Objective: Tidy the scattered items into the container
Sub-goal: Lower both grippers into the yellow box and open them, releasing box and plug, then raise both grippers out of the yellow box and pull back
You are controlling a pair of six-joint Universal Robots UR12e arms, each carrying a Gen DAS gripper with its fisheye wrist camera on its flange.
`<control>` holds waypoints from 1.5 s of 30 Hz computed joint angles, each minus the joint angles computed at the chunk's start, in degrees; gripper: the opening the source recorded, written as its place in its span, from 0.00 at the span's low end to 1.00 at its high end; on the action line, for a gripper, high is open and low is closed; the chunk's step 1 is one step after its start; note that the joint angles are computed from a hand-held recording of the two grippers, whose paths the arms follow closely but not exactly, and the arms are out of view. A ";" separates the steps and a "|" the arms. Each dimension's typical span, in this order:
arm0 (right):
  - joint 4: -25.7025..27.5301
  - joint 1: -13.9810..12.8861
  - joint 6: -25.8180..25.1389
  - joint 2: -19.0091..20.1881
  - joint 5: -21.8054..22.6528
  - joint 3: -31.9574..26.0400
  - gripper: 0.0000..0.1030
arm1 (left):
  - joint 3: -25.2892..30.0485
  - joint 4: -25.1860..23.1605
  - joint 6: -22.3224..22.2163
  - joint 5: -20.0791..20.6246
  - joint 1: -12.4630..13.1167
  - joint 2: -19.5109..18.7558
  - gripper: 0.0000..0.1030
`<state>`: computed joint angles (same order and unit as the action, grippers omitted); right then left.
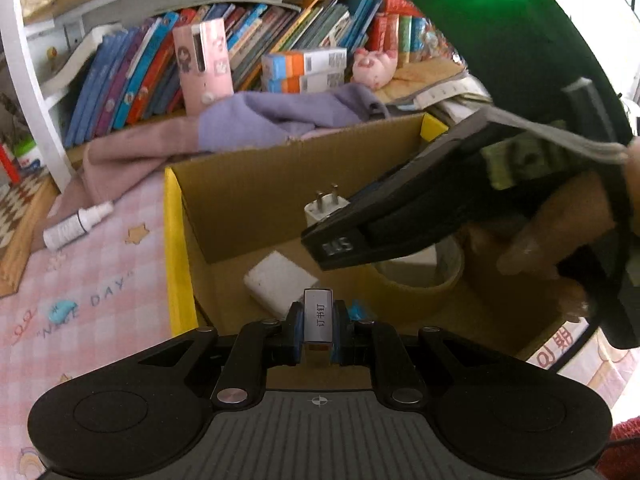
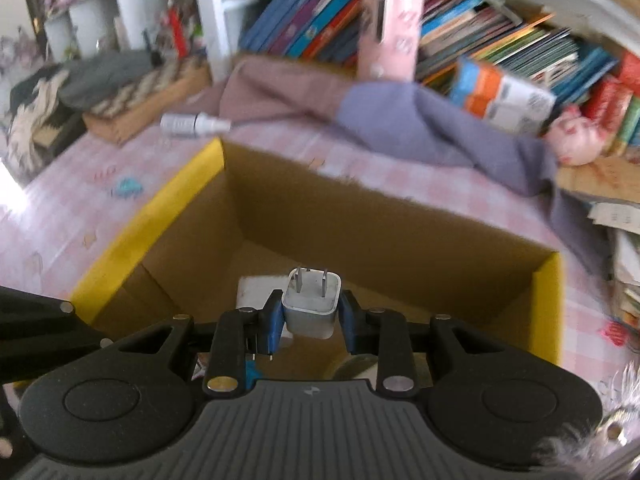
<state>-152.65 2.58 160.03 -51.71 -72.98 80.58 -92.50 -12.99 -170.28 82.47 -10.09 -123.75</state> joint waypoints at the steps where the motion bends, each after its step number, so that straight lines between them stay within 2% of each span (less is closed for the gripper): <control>1: 0.83 0.09 -0.27 0.32 0.01 -0.49 0.26 | 0.05 -0.33 -0.21 0.17 -0.08 -0.01 0.13; 6: 5.52 0.18 -0.86 1.24 0.51 -2.57 0.26 | 0.37 -1.64 -0.43 0.58 -0.39 -0.16 0.13; 12: 6.97 0.30 -0.99 1.95 -0.37 -3.65 0.26 | 0.66 -1.79 -0.77 1.32 -0.72 -0.43 0.13; 19: 5.44 0.29 -0.58 1.64 -0.52 -2.99 0.26 | 0.37 -0.72 -1.27 2.06 -0.93 -0.34 0.14; 21: 4.60 0.40 -0.49 1.50 -1.15 -2.65 0.26 | 0.23 -0.97 -0.56 1.30 -0.77 -0.12 0.18; 23: 2.98 0.48 -0.36 1.28 -1.60 -2.13 0.32 | -0.12 -0.64 -0.18 1.34 -0.77 0.14 0.18; 26: 0.95 0.37 0.17 0.73 -1.01 -1.25 0.43 | -0.97 1.08 -0.10 1.37 -0.72 0.65 0.28; 28: -0.08 0.42 0.51 0.32 -1.12 -0.63 0.44 | -1.74 2.71 0.34 1.00 -0.60 1.14 0.38; 29: -0.70 0.44 0.84 0.06 -1.09 -0.20 0.45 | -2.15 3.71 0.55 1.51 -0.66 1.39 0.48; 33: -3.43 0.57 2.34 -1.32 -1.13 1.92 0.46 | -4.21 7.63 -0.14 2.21 -0.39 2.67 0.60; 38: -9.54 0.59 5.00 -3.64 -0.84 5.75 0.50 | -7.13 11.58 -1.33 1.44 0.47 4.61 0.67; 45: -17.65 0.98 9.69 -7.13 -2.35 11.69 0.51 | -11.21 15.85 -3.57 1.57 1.78 7.00 0.74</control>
<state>-170.30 3.56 169.72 -58.84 -75.33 92.27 -103.71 2.86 -173.86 84.04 -8.31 -116.74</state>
